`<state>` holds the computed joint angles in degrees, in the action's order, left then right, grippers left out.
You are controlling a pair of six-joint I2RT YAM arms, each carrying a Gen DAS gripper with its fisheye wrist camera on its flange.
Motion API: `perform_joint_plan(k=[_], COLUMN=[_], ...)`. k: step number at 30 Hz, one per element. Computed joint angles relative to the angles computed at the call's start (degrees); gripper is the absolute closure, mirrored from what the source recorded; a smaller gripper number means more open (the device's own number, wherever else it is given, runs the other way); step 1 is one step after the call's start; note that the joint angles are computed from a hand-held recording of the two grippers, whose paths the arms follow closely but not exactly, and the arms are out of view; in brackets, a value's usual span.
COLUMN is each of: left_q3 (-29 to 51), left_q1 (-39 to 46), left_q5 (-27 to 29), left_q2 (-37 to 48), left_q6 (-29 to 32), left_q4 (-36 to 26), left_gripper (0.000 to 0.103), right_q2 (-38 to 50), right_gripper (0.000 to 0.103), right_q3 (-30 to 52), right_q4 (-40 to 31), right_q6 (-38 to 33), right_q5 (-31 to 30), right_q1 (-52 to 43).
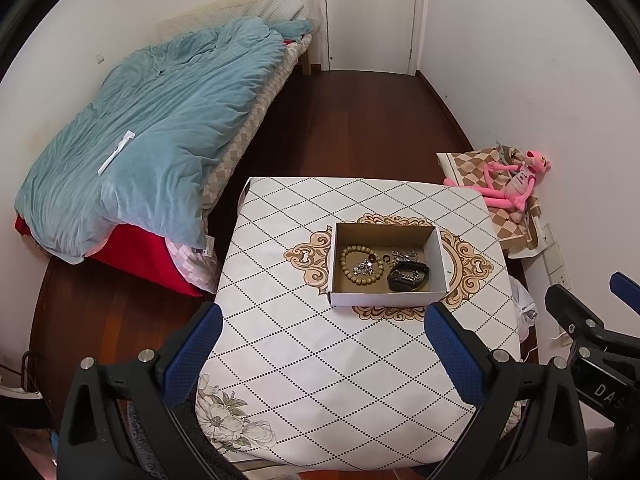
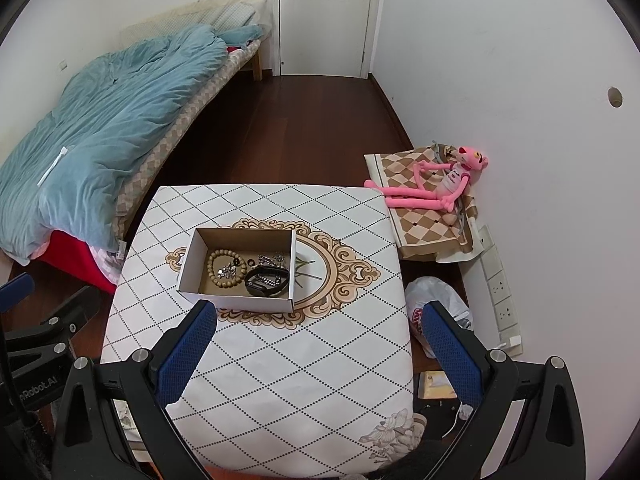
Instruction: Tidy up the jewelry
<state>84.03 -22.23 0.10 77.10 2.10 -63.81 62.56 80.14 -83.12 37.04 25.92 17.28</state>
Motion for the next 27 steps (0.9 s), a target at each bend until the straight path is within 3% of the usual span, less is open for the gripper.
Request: perform_joint_plan(k=[27], left_q3=[1.5], left_q1=[-0.5], left_q5=[-0.8], left_q2=[0.2], left_q6=[0.0], left_q4=[-1.0], left_gripper=[0.0], right_q2=[0.9], right_gripper=[0.0], right_q3=[1.1], right_q4=[-0.7], right_q6=[-0.2], right_q5=[-0.1], right_q1=[0.2])
